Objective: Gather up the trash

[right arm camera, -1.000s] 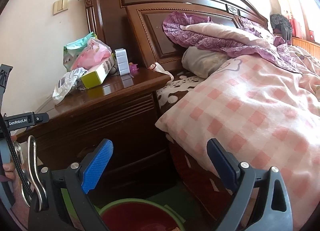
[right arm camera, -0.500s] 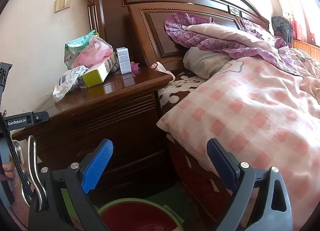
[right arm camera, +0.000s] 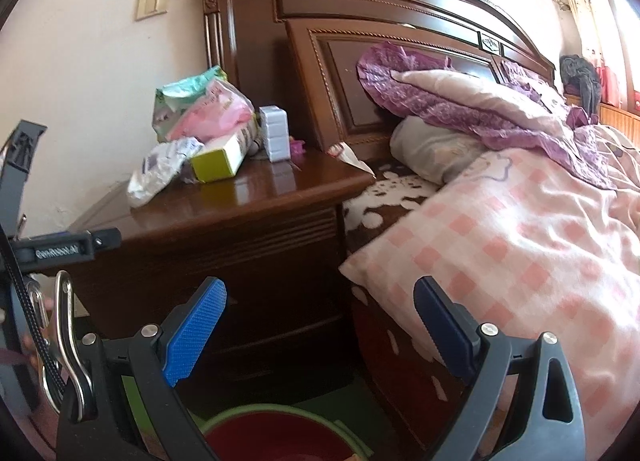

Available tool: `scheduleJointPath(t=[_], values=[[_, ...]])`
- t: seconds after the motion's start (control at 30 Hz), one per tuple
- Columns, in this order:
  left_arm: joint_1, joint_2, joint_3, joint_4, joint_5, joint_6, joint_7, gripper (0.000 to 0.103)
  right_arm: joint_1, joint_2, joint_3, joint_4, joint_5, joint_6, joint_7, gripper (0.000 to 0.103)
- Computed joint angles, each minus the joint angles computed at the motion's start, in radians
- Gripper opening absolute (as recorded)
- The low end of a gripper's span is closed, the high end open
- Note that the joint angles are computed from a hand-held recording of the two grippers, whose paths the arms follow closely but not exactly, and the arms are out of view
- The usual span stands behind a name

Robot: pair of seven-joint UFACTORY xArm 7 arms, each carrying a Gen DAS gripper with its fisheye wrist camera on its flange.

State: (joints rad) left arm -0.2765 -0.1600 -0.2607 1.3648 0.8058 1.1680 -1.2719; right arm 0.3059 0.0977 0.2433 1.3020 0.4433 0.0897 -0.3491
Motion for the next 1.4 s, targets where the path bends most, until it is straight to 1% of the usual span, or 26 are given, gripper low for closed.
scheduleJointPath(t=[0.07,0.13,0.27,0.37,0.43,0.5,0.6,0.67,0.77,0.83,1.03,1.13,1.2,1.27,1.3,1.4], values=[[0.0,-0.003,0.001,-0.005,0.002,-0.005,0.004,0.103,-0.007,0.002,0.015,0.016,0.031,0.019,-0.038,0.097],[-0.001,-0.005,0.0,-0.009,0.002,-0.009,0.011,0.103,-0.017,0.006,0.035,0.038,0.098,0.046,-0.104,0.097],[-0.006,0.007,0.001,0.006,-0.013,-0.006,0.073,0.102,-0.015,0.019,0.044,0.083,0.183,0.081,-0.182,0.097],[-0.008,0.0,0.01,-0.001,-0.028,-0.031,0.104,0.1,-0.006,0.039,0.038,0.13,0.18,0.118,-0.217,0.097],[-0.001,-0.015,0.021,-0.01,-0.057,-0.064,0.115,0.097,0.005,0.057,0.023,0.17,0.135,0.165,-0.194,0.097],[0.012,-0.029,0.027,-0.011,-0.079,-0.09,0.12,0.096,0.004,0.066,0.023,0.197,0.133,0.203,-0.193,0.097],[0.039,-0.036,0.021,0.014,-0.06,-0.094,0.119,0.096,0.01,0.084,0.018,0.245,0.104,0.259,-0.188,0.097],[0.052,-0.026,0.016,0.048,-0.037,-0.092,0.13,0.096,0.015,0.09,0.019,0.261,0.087,0.267,-0.203,0.097],[0.063,0.007,0.022,0.111,-0.029,-0.095,0.166,0.096,0.031,0.101,0.014,0.284,0.032,0.26,-0.198,0.097],[0.066,0.036,0.027,0.156,-0.007,-0.083,0.165,0.096,0.027,0.113,0.022,0.308,0.032,0.27,-0.215,0.097],[0.054,0.119,0.073,0.273,0.001,-0.088,0.184,0.096,0.026,0.181,0.018,0.431,0.001,0.321,-0.173,0.097],[0.041,0.128,0.093,0.275,0.015,-0.103,0.145,0.096,0.038,0.228,-0.001,0.506,-0.058,0.337,-0.131,0.097],[0.036,0.118,0.099,0.249,0.037,-0.118,0.108,0.096,0.056,0.27,-0.029,0.569,-0.13,0.344,-0.085,0.096],[0.033,0.118,0.098,0.24,0.053,-0.104,0.099,0.096,0.065,0.324,-0.048,0.656,-0.188,0.378,-0.039,0.095],[0.032,0.118,0.099,0.237,0.06,-0.1,0.098,0.096,0.067,0.36,-0.055,0.713,-0.21,0.405,-0.018,0.095],[0.034,0.108,0.103,0.22,0.065,-0.107,0.095,0.096,0.076,0.497,-0.074,0.94,-0.263,0.505,0.046,0.093]])
